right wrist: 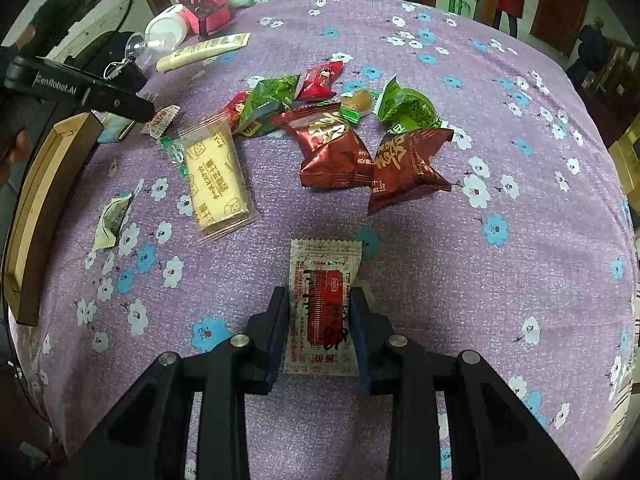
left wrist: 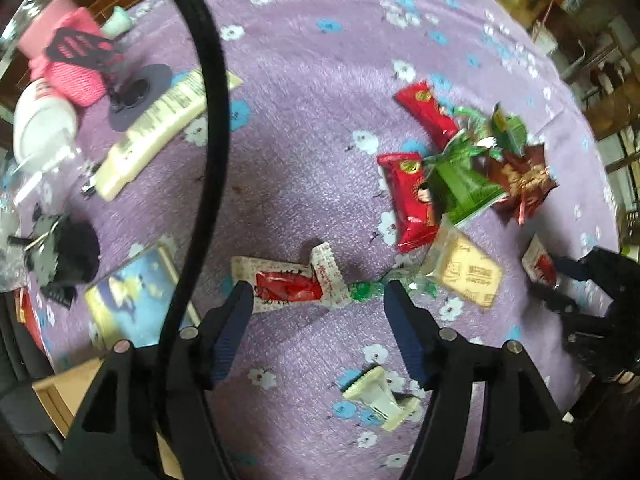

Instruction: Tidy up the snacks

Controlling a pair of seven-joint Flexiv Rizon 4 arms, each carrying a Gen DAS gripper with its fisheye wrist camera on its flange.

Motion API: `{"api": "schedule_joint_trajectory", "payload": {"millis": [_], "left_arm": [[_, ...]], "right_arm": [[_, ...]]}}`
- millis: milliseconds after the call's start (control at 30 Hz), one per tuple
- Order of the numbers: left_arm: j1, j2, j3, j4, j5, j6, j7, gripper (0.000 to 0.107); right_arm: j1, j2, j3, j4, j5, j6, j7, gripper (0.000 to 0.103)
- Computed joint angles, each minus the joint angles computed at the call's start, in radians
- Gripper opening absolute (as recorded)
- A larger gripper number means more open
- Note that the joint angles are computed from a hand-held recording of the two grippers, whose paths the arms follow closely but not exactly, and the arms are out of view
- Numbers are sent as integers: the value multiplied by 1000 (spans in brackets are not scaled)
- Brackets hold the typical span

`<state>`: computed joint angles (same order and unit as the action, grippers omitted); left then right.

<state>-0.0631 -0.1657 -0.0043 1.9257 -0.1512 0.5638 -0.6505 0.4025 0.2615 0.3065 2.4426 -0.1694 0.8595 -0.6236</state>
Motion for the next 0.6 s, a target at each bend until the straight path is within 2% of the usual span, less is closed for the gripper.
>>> {"api": "schedule_joint_trajectory", "payload": {"millis": [133,300,400,600], "left_arm": [[-7,-43,-4,-21,36,29,-21,68],[-12,-96,-8,-81,80,-21,-5,69],[-10,-130,-7,-117,69,-78,-38,75],[4,-119,3,-87,41,-63,-61,74]], "right_arm": [[-2,-6,-1,-5,-3,-6,12,32],[-1,-17,-1,-20,-8,-30,25,32],[-2,-23,0,-26,-15,-39,42,32],[-3,-29,6,-25,-44,-42,84,32]]}}
